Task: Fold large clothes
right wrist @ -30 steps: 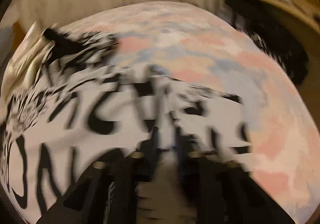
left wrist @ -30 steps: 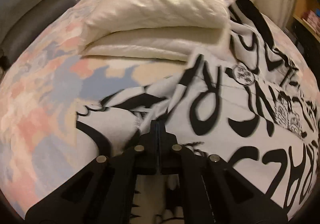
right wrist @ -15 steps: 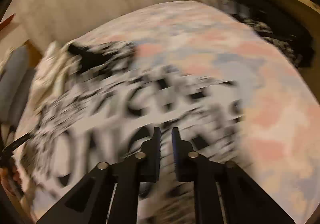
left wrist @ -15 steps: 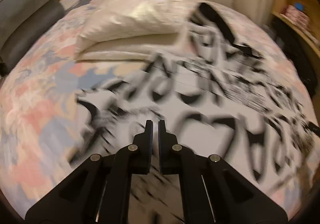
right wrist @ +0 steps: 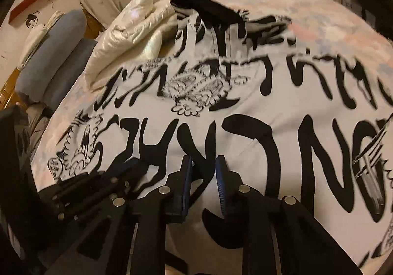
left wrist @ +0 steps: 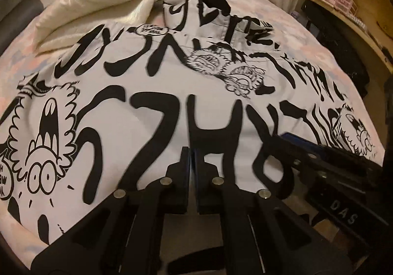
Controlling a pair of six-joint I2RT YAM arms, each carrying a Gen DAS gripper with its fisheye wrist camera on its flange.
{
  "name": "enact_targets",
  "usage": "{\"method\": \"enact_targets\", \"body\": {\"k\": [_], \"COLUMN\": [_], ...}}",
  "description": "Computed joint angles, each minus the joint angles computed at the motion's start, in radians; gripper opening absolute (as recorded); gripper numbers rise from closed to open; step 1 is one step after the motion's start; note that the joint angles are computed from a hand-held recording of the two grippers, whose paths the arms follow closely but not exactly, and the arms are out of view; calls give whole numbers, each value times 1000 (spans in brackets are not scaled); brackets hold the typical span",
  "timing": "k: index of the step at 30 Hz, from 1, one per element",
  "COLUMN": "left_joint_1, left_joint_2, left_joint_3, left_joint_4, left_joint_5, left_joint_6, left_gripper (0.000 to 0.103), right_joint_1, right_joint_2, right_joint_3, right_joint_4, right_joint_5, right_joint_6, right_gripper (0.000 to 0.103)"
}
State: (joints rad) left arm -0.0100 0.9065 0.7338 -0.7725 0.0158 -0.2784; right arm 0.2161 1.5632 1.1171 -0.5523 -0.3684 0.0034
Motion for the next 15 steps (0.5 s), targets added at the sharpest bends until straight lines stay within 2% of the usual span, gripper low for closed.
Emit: {"method": "enact_targets", "body": {"k": [2, 5, 7, 8, 9, 11, 12, 15], "left_joint_1": [85, 341, 511, 617, 712, 853, 950, 1136], "left_joint_2": [-10, -33, -48, -51, -52, -41, -22, 42], "left_joint_3": [-2, -6, -3, 1, 7, 18, 32, 76], "left_joint_4": [-32, -82, -125, -148, -167, -183, -201, -266], "left_joint_5": [16, 163, 235, 285, 307, 324, 370, 478], "left_joint_6": [34, 166, 264, 330, 385, 469, 533, 689], "left_gripper": [2, 2, 2, 2, 2, 2, 2, 2], "right_joint_1": [-31, -115, -163, -190, -237, -368, -417, -561], "right_joint_2": [-17, -59, -81, -97, -112, -117, -120, -132], "right_joint_3": [-37, -75, -91, -107, -124, -135, -135, -128], "right_joint_4": [17, 4, -4, -5, -10, -39, -49, -52], "right_joint_5": [-24, -45, 18, 89, 99, 38, 17, 40], "right_joint_6": [-39, -103, -131, -147, -173, -222, -236, -262], "right_gripper": [15, 13, 14, 19, 19, 19, 19, 19]}}
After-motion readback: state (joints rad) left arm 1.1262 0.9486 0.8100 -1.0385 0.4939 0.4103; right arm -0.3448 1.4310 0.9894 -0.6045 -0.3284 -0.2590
